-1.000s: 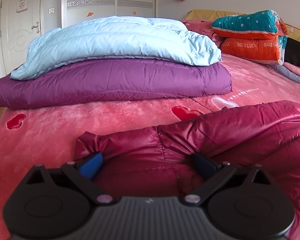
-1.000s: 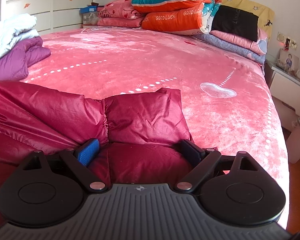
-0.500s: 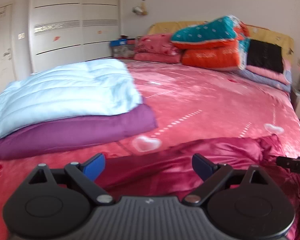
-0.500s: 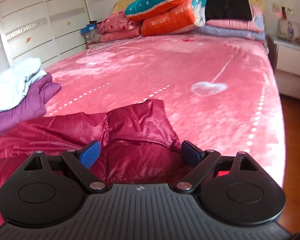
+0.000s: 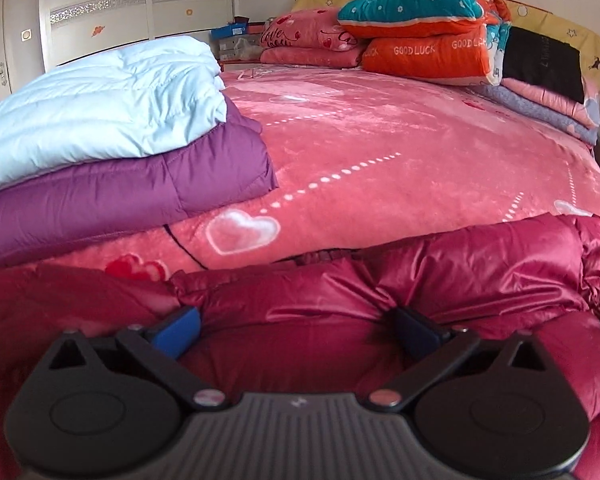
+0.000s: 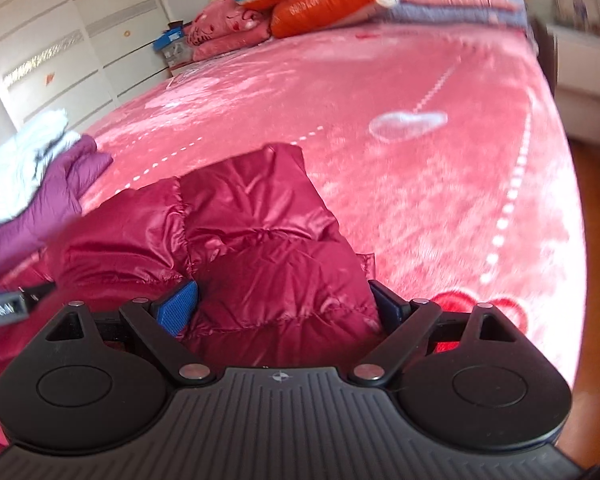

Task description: Fold large clothes

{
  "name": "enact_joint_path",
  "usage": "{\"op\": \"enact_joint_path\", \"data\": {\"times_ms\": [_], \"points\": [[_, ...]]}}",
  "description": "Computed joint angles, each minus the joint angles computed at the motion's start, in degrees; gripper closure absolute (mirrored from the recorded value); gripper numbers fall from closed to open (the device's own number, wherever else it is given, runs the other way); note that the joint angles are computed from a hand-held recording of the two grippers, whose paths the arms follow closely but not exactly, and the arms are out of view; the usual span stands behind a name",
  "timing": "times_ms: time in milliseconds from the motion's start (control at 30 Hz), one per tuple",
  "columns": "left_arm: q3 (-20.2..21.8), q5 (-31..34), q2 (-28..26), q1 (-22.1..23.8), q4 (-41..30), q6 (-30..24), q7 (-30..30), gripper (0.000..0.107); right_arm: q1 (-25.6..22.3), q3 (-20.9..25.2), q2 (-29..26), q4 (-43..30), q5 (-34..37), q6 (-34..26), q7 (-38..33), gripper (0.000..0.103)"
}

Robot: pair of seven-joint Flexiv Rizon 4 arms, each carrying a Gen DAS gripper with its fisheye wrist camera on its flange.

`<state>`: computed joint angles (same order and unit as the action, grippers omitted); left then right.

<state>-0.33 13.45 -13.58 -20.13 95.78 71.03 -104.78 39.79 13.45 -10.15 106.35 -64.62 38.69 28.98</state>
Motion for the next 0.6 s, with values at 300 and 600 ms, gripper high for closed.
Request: {"op": "enact_joint_path", "data": {"times_ms": [300,600], "points": [[2.39,5.49,-0.99,-2.08,0.05,4.27,-5.0,0.004,0.35,-0.53,-0.96,-0.48,-0.86,0.73,0.36,0.0],[0.81,6.02,5.27,-1.24,1.75,-1.61,-2.81,0.004,-7.63,-1.21,7.59,11.08,-16.13,17.73,26.3,0.0]]}}
